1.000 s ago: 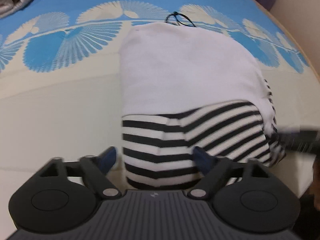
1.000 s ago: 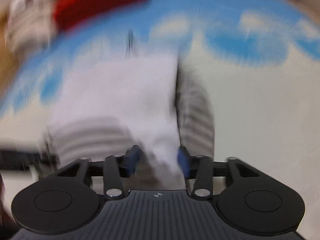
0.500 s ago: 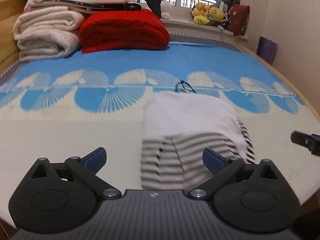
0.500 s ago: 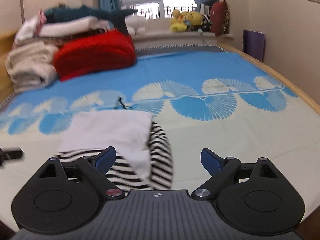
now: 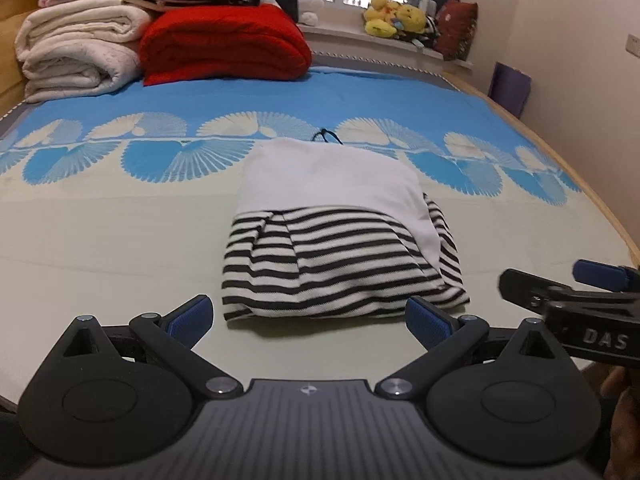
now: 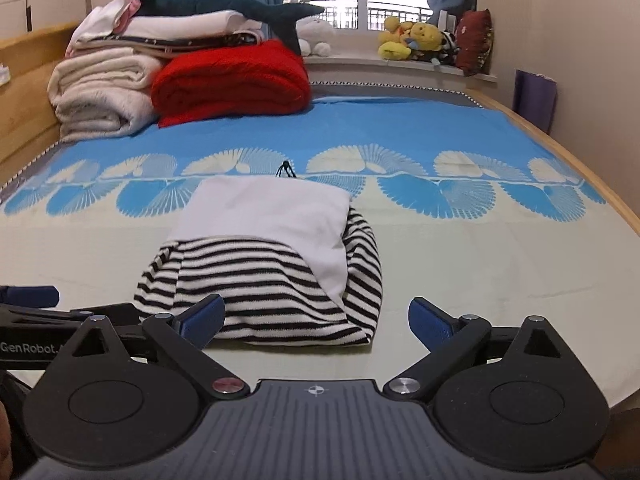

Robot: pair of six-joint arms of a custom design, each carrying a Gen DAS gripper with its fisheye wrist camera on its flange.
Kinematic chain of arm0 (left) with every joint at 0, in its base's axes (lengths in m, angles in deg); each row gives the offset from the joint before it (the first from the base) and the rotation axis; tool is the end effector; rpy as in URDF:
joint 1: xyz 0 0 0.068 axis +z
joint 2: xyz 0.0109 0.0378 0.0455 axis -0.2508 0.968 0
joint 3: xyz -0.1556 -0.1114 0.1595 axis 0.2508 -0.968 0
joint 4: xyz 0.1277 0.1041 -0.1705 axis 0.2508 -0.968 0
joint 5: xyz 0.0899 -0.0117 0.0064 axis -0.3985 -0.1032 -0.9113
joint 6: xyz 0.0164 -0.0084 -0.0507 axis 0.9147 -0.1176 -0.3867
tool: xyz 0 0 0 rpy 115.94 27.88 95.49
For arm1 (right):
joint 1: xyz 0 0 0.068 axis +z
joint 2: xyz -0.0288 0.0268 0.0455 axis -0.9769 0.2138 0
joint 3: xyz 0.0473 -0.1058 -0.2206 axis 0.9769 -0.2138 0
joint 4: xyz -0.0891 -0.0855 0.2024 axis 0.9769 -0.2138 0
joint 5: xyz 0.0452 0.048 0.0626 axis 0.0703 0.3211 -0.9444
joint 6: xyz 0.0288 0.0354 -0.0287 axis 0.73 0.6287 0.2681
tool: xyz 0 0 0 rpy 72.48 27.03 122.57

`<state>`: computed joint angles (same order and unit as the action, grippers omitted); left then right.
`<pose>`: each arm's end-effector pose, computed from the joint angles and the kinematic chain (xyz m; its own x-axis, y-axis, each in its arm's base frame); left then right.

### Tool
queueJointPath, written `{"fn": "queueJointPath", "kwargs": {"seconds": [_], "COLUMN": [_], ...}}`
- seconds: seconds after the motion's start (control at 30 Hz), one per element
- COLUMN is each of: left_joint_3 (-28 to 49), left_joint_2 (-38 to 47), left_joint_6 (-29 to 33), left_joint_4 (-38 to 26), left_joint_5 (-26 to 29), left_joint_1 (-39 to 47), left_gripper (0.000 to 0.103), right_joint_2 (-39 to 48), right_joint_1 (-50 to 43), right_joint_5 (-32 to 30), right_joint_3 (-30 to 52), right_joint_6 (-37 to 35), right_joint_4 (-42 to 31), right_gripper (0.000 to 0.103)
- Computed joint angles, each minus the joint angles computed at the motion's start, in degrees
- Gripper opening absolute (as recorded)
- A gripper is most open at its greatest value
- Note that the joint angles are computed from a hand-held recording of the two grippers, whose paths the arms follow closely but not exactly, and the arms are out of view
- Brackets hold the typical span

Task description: Fold small clothes

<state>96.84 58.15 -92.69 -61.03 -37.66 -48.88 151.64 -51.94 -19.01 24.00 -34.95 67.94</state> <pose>0.3022 -0.1937 0.2313 -0.6981 0.0012 -0.7160 0.0866 0.9928 -0.0828 0.2769 0.1221 0.2393 -0.6237 -0.0155 -0.7815 -0.0589 0.9979 0.0272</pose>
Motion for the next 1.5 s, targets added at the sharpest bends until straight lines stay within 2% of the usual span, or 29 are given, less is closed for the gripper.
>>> {"fn": "queueJointPath", "kwargs": {"seconds": [0.23, 0.47, 1.5], "left_joint_3": [0.34, 0.28, -0.21], "left_joint_2": [0.76, 0.97, 0.9], "left_joint_6": [-0.4, -0.9, -0.63], "left_joint_4": [-0.31, -0.09, 0.61], "left_joint_5": [1.3, 2.21, 2.31], "left_joint_1": [1.8, 2.31, 2.28], "left_gripper": [0.102, 0.102, 0.102], "right_joint_2": [2.38, 5.14, 4.63], "right_joint_1": [-0.28, 0.61, 0.31], "right_joint_5": [-1.64, -0.32, -0.54], "right_joint_3": [1.39, 3.11, 2.91], "right_joint_6": [2.19, 1.87, 1.8], "right_joint_4": [-0.18, -0.57, -0.97], "right_gripper": [0.098, 0.097, 0.097]}}
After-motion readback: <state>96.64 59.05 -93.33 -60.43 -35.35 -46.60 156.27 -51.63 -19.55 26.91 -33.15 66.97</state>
